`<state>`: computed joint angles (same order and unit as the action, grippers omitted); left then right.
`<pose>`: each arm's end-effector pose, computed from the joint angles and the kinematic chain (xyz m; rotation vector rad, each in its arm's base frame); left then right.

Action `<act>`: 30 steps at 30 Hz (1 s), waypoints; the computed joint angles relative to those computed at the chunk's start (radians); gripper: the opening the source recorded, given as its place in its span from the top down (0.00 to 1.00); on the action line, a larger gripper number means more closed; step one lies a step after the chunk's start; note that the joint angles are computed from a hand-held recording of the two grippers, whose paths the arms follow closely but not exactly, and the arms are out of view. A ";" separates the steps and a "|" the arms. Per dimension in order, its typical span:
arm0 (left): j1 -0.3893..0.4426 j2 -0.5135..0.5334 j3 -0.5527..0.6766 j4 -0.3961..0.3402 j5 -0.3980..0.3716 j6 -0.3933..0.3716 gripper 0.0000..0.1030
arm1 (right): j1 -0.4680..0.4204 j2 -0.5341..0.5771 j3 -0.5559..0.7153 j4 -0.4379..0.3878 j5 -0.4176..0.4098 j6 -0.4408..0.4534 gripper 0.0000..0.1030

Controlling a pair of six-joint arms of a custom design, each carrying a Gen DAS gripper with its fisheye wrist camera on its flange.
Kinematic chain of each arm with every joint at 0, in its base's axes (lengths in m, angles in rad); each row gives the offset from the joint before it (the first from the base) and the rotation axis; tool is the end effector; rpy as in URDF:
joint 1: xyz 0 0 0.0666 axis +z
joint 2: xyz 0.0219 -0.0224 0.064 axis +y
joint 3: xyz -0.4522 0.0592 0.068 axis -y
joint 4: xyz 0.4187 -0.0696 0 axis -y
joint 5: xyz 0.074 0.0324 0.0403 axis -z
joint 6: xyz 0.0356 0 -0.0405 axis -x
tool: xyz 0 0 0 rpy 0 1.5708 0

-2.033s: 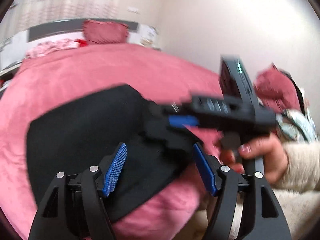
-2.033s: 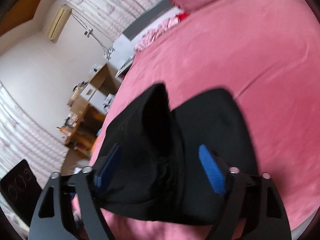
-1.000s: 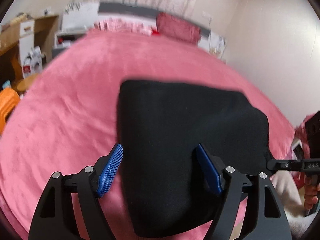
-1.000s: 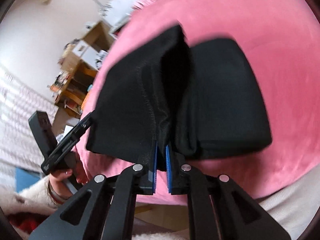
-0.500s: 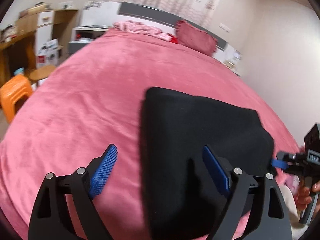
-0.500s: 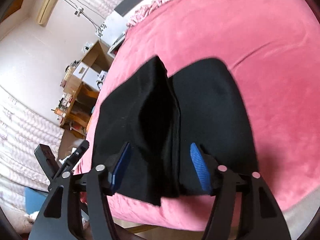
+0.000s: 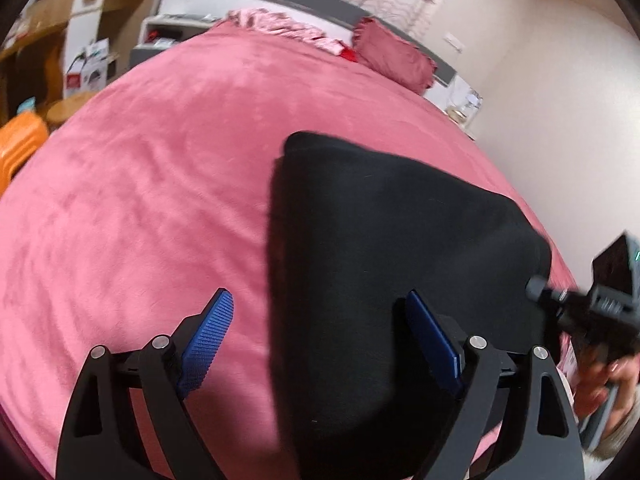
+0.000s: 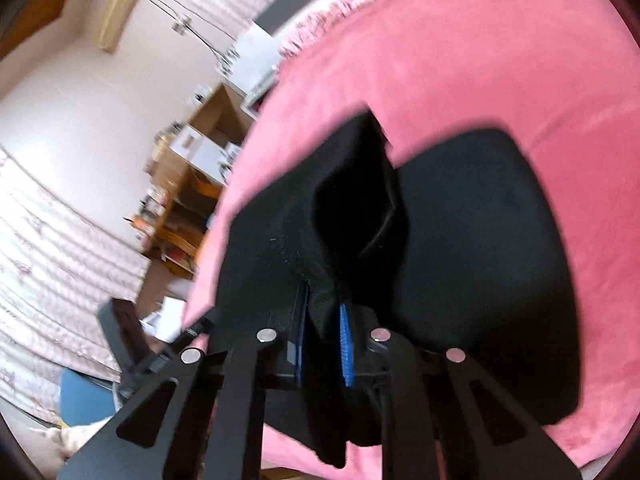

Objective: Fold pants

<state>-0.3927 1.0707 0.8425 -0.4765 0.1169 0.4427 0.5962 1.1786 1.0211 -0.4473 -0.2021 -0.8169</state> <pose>0.3269 -0.1404 0.3943 0.0048 2.3352 -0.5627 0.3395 0.2385 0.4467 0.1344 2.3460 0.9799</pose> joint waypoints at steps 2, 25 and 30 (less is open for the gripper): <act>-0.039 -0.011 0.013 0.030 -0.017 -0.014 0.16 | -0.018 -0.041 0.016 -0.016 0.005 0.019 0.89; -0.213 0.061 0.131 -0.116 -0.145 -0.213 0.15 | -0.120 -0.132 -0.049 -0.143 0.175 0.054 0.66; -0.192 0.124 0.241 -0.157 -0.136 -0.203 0.15 | -0.058 -0.042 0.085 -0.239 0.187 0.149 0.77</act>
<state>-0.5844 1.1948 1.0839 -0.6337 -0.0192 0.2393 0.5383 1.1368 1.1063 -0.6859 -0.0147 -0.6676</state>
